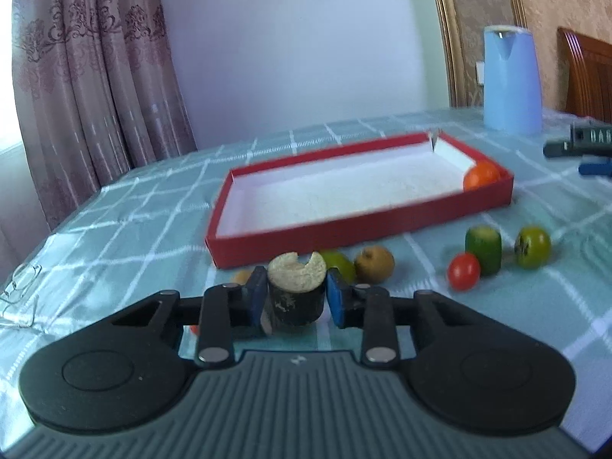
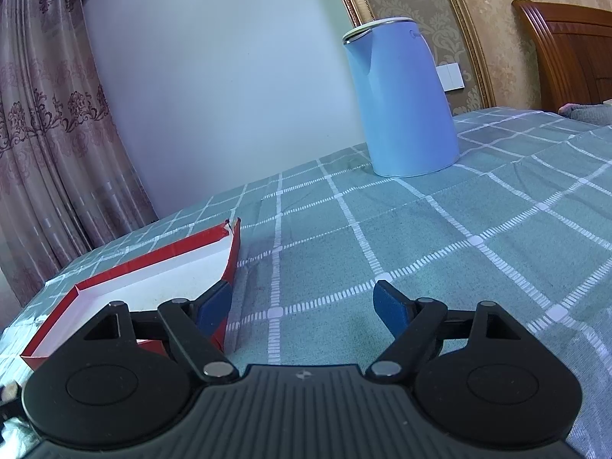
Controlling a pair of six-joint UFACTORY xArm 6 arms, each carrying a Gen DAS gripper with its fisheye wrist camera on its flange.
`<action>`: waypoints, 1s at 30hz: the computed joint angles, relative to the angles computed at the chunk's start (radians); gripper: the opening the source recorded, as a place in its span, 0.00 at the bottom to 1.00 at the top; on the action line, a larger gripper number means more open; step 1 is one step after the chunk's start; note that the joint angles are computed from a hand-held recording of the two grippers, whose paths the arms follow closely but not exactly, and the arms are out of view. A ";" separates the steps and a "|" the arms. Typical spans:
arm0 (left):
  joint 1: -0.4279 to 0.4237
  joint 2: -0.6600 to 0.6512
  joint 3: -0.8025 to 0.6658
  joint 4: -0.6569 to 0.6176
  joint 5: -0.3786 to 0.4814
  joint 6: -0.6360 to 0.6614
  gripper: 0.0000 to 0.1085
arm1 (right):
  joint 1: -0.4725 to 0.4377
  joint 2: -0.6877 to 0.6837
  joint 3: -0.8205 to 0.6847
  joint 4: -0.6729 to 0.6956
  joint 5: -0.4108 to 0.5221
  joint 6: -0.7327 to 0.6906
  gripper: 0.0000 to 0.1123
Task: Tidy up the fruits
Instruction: 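Place the eggplant slice in the red box with the left tool and release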
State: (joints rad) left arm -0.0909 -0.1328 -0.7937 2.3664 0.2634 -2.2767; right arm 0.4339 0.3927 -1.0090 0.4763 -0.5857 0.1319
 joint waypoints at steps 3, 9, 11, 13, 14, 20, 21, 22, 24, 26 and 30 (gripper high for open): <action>0.004 0.007 -0.047 0.009 0.001 -0.017 0.28 | 0.000 0.000 -0.001 0.001 0.001 -0.002 0.73; 0.046 0.163 -0.250 -0.178 -0.011 0.137 0.28 | -0.010 0.000 0.004 -0.029 0.002 0.037 0.73; 0.061 0.215 -0.304 -0.257 -0.024 0.208 0.28 | -0.012 -0.001 0.005 -0.035 0.005 0.046 0.73; 0.082 0.246 -0.333 -0.331 -0.047 0.262 0.29 | -0.014 -0.002 0.007 -0.043 0.007 0.055 0.73; 0.088 0.246 -0.330 -0.337 -0.046 0.250 0.31 | -0.015 -0.002 0.007 -0.045 0.008 0.058 0.73; 0.097 0.088 -0.159 -0.126 0.030 -0.010 0.78 | -0.018 0.000 0.010 -0.060 -0.007 0.076 0.73; 0.105 0.062 -0.134 -0.081 0.020 -0.058 0.78 | -0.019 0.000 0.014 -0.068 -0.016 0.085 0.73; 0.113 0.038 -0.110 -0.060 0.017 -0.083 0.79 | -0.022 0.000 0.018 -0.079 -0.026 0.098 0.73; 0.136 -0.017 -0.050 -0.020 0.011 -0.156 0.86 | -0.025 0.001 0.026 -0.090 -0.047 0.116 0.73; 0.161 -0.056 -0.002 0.074 0.019 -0.272 0.89 | -0.032 -0.001 0.041 -0.126 -0.080 0.154 0.73; 0.221 -0.076 0.042 0.139 -0.013 -0.347 0.89 | -0.038 -0.039 0.084 -0.225 -0.058 0.179 0.73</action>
State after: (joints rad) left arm 0.1306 -0.2089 -0.7520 2.5051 0.2506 -2.6232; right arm 0.3962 0.3536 -0.9247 0.2515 -0.6438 0.3108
